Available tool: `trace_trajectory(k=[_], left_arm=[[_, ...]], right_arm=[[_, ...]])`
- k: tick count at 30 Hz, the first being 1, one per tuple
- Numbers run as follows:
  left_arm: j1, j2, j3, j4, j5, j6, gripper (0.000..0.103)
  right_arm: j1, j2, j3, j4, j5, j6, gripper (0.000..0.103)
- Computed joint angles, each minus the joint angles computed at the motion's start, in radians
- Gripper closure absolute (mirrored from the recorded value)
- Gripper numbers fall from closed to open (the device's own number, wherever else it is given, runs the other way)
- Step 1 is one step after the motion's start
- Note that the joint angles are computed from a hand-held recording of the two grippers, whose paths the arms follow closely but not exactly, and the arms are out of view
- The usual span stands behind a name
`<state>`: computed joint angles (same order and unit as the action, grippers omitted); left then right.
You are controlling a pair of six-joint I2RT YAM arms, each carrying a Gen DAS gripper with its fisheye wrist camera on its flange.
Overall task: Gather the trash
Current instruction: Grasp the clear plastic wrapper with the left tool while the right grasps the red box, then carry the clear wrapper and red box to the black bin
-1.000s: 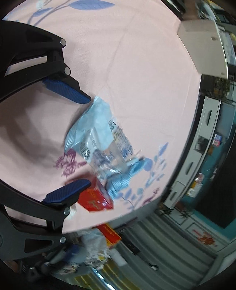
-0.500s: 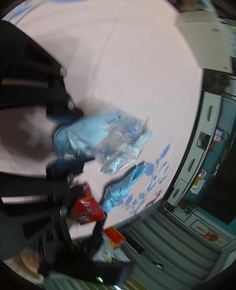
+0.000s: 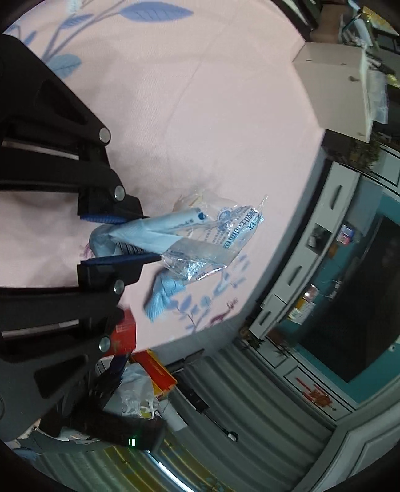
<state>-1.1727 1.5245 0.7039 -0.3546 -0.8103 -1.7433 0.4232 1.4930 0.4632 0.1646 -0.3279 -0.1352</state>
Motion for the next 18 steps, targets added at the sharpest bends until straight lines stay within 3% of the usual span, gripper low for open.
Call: trace_trajectory(k=[3,5,9,13,18], left_arm=[[-0.058,0.005,0.051,-0.089,-0.057,-0.064,0.085],[-0.078,0.012,0.064,-0.092,-0.071,-0.081,0.086],[-0.133,0.055,0.153,-0.182,-0.127,-0.133,0.086],[-0.194,0.111,0.270,-0.263,-0.186,-0.134,0.085],[-0.265,0.245,0.484,-0.408,-0.225,-0.121,0.085]], right_arm=[[-0.159,-0.276,-0.121,-0.089,-0.129,-0.010,0.011],[-0.284,-0.440,-0.176,-0.180,-0.197,-0.033,0.011],[-0.592,-0.636,-0.208,-0.380,-0.352,-0.140,0.011],[-0.876,-0.720,-0.187,-0.534,-0.482,-0.313,0.011],[-1.133,-0.573,-0.097,-0.664,-0.662,-0.519,0.011]])
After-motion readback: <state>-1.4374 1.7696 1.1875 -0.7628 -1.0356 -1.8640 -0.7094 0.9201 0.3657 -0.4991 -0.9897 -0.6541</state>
